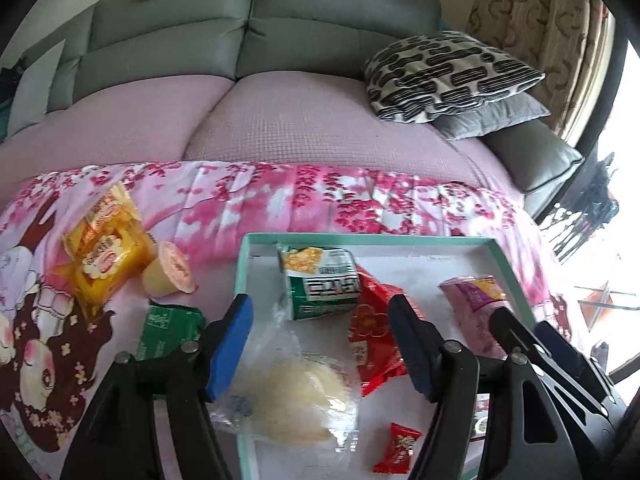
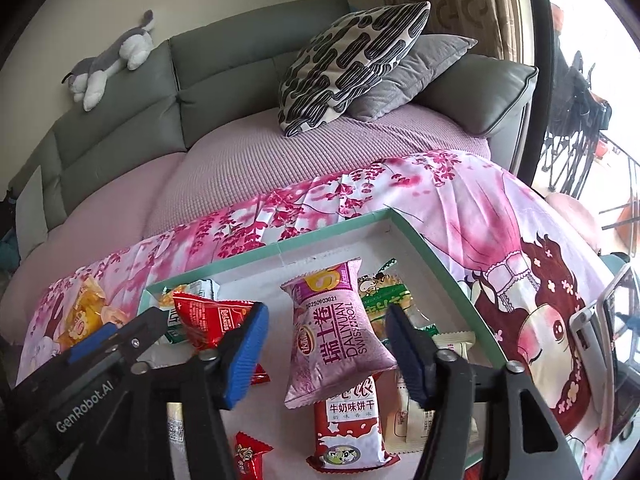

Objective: Organize snacks
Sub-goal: 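Open left tool to drop the Reese's bag while right tool drops the Swiss roll in the tray, then move both tools back from the tray to the snack pile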

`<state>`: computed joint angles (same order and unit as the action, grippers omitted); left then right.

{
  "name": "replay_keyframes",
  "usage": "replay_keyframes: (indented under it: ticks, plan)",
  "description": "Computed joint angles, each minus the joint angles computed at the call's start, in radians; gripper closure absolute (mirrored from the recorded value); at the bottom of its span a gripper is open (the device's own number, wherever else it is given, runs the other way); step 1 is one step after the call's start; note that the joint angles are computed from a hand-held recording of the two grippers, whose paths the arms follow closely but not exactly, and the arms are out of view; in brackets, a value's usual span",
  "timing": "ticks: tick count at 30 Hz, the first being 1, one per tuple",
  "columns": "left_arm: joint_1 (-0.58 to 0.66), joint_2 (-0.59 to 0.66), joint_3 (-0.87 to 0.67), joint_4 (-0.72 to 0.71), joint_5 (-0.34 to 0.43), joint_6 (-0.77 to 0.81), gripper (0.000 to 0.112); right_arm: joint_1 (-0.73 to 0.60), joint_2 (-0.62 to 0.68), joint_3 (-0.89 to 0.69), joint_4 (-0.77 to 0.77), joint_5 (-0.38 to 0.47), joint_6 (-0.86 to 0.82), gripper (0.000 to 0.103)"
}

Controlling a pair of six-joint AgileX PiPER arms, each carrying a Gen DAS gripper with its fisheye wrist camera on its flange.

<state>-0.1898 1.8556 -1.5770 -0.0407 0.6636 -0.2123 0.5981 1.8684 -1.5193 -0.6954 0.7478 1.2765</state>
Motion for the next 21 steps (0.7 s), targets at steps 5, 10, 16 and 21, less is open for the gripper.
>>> replay_keyframes:
  ticks: [5, 10, 16, 21]
  plan:
    - [-0.005, 0.024, -0.026, 0.103, 0.042, -0.085, 0.032, -0.004, 0.016, -0.016, 0.027, 0.017, -0.025, 0.018]
    - [-0.01, 0.035, -0.031, 0.171, 0.055, -0.14, 0.027, -0.013, 0.033, -0.031, 0.063, 0.032, -0.054, 0.012]
    - [-0.029, 0.049, -0.037, 0.276, 0.07, -0.229, 0.02, -0.026, 0.033, -0.022, 0.079, 0.03, -0.044, 0.0]
    - [-0.023, 0.052, -0.035, 0.283, 0.069, -0.242, 0.019, -0.041, 0.039, -0.019, 0.119, 0.034, -0.058, 0.0]
